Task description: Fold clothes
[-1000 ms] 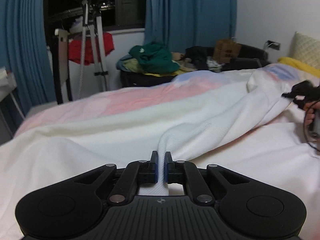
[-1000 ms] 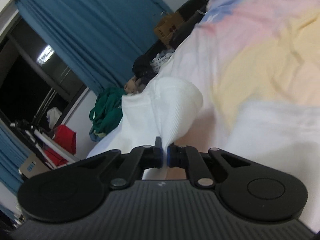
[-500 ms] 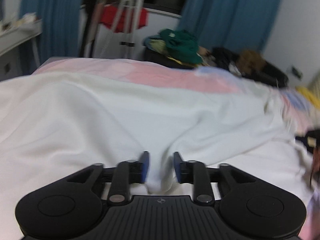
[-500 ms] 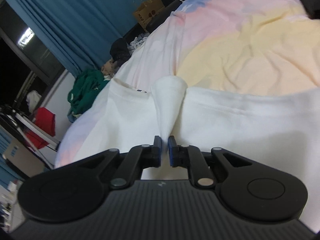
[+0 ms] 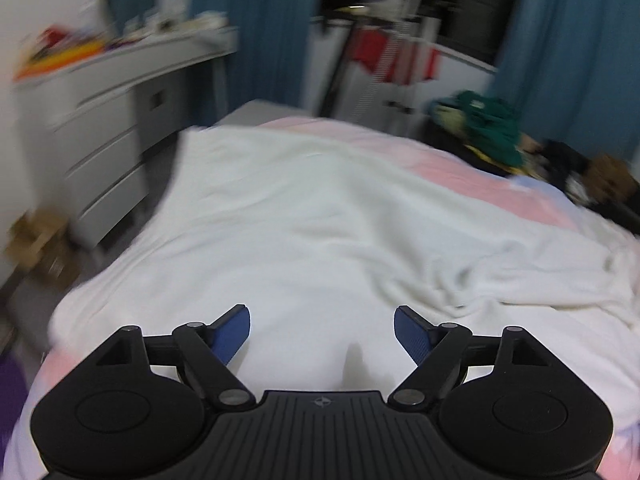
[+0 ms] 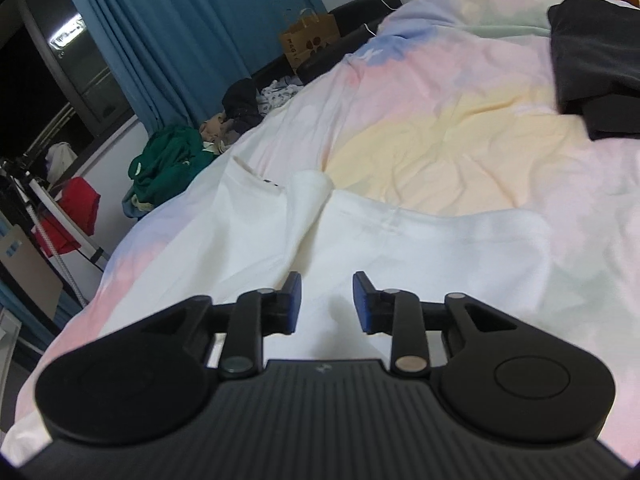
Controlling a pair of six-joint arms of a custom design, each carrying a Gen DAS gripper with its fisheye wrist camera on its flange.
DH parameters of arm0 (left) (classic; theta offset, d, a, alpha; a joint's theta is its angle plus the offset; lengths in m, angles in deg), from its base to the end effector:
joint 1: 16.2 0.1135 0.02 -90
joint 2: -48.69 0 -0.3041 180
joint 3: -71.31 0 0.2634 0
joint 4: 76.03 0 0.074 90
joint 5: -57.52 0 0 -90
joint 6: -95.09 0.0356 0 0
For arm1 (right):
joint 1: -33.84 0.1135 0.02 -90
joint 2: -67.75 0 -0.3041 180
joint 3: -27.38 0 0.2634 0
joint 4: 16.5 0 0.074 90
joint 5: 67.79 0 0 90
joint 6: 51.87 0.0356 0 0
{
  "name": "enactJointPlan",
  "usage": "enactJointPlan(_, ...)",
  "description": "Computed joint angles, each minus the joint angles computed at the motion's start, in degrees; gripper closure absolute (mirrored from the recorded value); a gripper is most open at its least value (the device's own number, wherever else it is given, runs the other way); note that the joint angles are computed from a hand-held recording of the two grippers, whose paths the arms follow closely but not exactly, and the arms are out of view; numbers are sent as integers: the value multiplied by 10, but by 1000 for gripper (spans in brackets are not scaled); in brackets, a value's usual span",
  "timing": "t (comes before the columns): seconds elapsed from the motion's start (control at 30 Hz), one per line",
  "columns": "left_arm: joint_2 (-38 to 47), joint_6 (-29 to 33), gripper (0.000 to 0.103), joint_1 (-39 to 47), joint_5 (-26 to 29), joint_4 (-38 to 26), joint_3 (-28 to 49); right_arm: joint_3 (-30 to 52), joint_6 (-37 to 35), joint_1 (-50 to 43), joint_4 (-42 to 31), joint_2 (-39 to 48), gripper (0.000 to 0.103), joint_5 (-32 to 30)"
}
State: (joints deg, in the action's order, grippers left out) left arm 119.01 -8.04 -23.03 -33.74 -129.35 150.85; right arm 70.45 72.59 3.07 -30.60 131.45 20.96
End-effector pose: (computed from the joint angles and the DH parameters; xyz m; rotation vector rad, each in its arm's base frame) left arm 0.2546 -0.0297 0.3658 -0.1398 2.3408 -0.1467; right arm 0.1910 -0.1128 0.2309 1.1631 1.8407 0.0604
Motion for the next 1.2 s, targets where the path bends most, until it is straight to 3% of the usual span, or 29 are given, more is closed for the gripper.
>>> enactJointPlan(0.17,-19,-52,16,77,23,-64,13,2,11,-11,-37,-25,69,-15)
enactJointPlan(0.23,-16,-79,16,126,64,-84,19,1,4,-2,-40,-27,58,-4)
enactJointPlan(0.27,-12,-91,15,153,90,-94,21,1,1,3,-40,-27,50,0)
enactJointPlan(0.3,-2,-106,15,201,149,-109,24,0,0,8,-40,-27,45,4)
enactJointPlan(0.37,12,-136,15,287,248,-135,18,0,-3,12,-35,-26,39,5)
enactJointPlan(0.5,45,-133,15,420,369,-174,16,-11,26,-8,-21,-54,38,30)
enactJointPlan(0.6,94,-89,17,492,462,-213,32,-24,62,-50,-18,-73,38,46)
enactJointPlan(0.77,139,-45,19,500,472,-226,58,-45,79,-131,16,-35,36,42)
enactJointPlan(0.93,119,-75,24,507,521,-188,11,-71,113,-204,80,24,36,-15)
enactJointPlan(1.1,94,-101,23,522,593,-120,-26,-104,180,-266,177,73,36,-147)
enactJointPlan(1.2,88,-69,23,507,536,-160,-14,-108,180,-247,197,71,36,-156)
